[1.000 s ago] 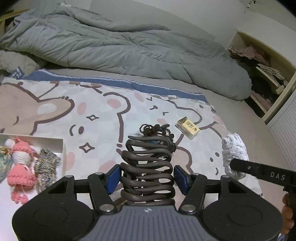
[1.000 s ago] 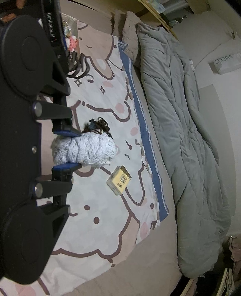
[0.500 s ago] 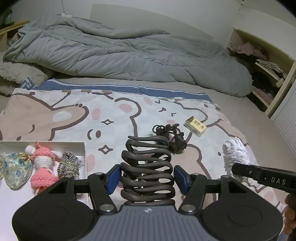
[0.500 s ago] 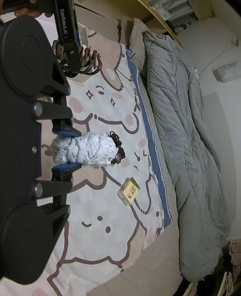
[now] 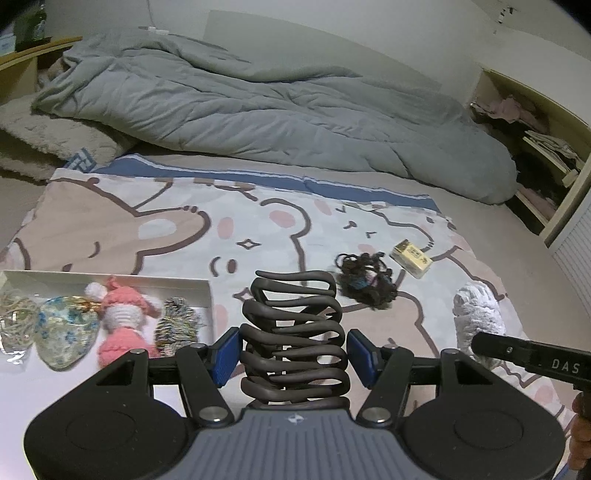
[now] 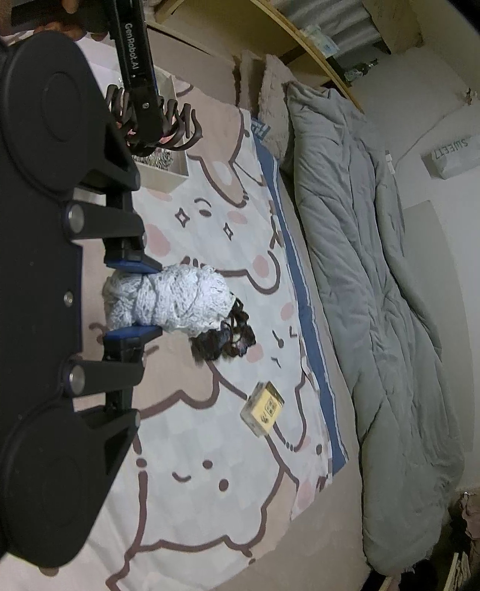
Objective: Organize objects
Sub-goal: 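Carry the coil clip with the left tool to the box while the right tool carries the scrunchie there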
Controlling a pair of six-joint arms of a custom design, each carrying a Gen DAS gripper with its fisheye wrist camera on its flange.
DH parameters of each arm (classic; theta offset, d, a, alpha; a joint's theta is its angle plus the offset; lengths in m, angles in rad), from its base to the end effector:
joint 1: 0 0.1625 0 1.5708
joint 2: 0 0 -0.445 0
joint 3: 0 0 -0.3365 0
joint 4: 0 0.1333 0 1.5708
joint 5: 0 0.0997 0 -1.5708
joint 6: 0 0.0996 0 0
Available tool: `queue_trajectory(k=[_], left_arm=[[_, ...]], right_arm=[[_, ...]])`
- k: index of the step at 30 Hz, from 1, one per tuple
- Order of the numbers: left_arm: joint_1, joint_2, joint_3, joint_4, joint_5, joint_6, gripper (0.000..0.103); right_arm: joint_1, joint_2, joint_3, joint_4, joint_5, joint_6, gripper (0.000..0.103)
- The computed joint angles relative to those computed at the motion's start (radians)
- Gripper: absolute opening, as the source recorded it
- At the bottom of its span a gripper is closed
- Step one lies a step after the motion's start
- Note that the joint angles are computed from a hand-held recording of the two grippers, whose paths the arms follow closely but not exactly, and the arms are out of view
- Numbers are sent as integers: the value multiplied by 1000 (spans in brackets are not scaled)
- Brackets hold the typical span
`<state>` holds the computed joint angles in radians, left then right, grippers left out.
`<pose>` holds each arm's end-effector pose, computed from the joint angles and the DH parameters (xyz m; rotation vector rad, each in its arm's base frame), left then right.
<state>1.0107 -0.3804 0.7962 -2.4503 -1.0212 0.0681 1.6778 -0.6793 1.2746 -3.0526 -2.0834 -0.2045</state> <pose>-0.2936 -0.8170 0.1604 0.6425 2.5411 -0.7784 0.1646 -0.7418 0.2758 0.0767 -2.3976 1.0984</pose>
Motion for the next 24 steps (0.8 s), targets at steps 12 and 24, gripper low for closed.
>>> queue_trajectory(k=[12,24], left_arm=[[40,-96,97,-36,61,15,62],[90,-212,221,-65,107,38,62]], right_arm=[[24,41,-35,38,34,-4,30],[65,125,-113,95,73,-22,30]])
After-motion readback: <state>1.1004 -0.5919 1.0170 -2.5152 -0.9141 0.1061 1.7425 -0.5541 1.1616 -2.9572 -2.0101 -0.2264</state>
